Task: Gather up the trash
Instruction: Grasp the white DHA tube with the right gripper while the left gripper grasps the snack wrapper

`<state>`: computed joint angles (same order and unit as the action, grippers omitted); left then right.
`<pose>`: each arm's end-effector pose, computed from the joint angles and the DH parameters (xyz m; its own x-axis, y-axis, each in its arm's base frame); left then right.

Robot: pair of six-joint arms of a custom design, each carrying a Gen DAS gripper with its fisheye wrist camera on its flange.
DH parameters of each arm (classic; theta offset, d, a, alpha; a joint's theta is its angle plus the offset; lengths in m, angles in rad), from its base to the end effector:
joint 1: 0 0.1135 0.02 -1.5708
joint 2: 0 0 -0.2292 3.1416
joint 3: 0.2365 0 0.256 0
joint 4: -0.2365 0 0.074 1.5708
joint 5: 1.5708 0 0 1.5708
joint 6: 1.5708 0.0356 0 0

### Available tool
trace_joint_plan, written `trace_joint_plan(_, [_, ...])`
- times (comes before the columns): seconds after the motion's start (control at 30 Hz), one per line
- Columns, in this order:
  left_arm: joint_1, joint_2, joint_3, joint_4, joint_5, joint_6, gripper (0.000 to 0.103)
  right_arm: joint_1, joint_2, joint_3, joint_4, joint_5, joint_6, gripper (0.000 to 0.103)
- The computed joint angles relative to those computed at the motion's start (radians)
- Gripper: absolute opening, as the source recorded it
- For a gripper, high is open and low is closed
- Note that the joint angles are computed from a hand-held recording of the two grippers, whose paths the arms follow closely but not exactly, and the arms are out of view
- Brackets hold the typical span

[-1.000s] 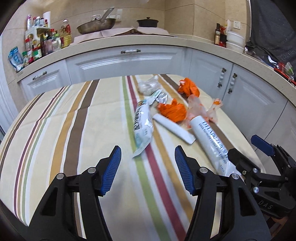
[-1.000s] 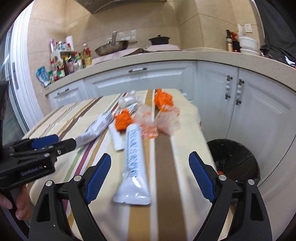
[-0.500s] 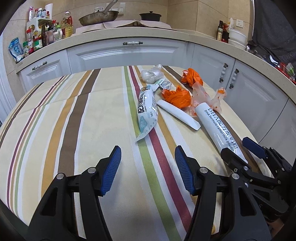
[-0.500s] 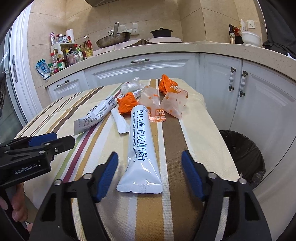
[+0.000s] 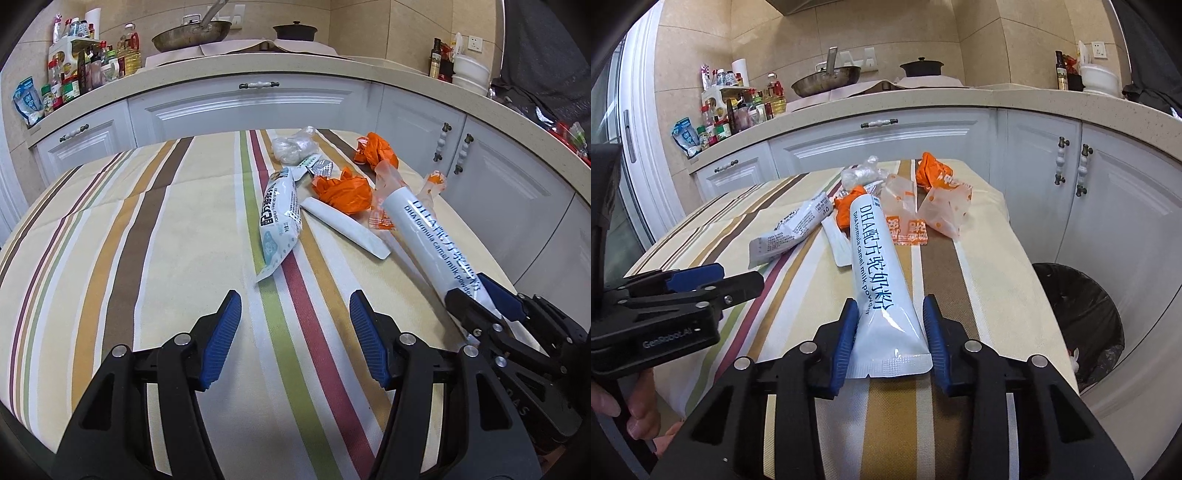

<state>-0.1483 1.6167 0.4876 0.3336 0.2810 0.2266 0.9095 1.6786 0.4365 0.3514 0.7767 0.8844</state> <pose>0.2625 -0.0492 0.0658 -0.6133 0.3099 -0.7265 0.4841 0.8743 -0.0358 0.1697 0.1775 0.0479 -0.5286 0.2190 -0.8201 0.1842 0.9727 0.1411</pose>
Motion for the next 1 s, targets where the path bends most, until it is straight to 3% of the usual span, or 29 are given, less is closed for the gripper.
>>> trace_joint_plan(0.27, [-0.033, 0.058, 0.048, 0.058, -0.058, -0.03, 0.059, -0.008, -0.098, -0.053, -0.037, 0.038, 0.015, 0.037])
trace_joint_plan(0.63, [-0.051, 0.148, 0.161, 0.022, -0.089, -0.044, 0.058, -0.119, -0.261, -0.186, -0.058, 0.03, 0.03, 0.037])
trace_joint_plan(0.73, [-0.062, 0.166, 0.18, 0.012, -0.099, -0.029, 0.043, -0.159, -0.284, -0.216, -0.034, 0.006, 0.016, 0.037])
trace_joint_plan(0.83, [-0.064, 0.189, 0.203, -0.005, -0.095, -0.024, 0.021, -0.186, -0.291, -0.233, -0.013, -0.009, 0.001, 0.037])
trace_joint_plan(1.0, [-0.052, 0.185, 0.196, 0.012, -0.078, -0.033, 0.016, -0.218, -0.286, -0.246, 0.024, -0.031, -0.023, 0.037])
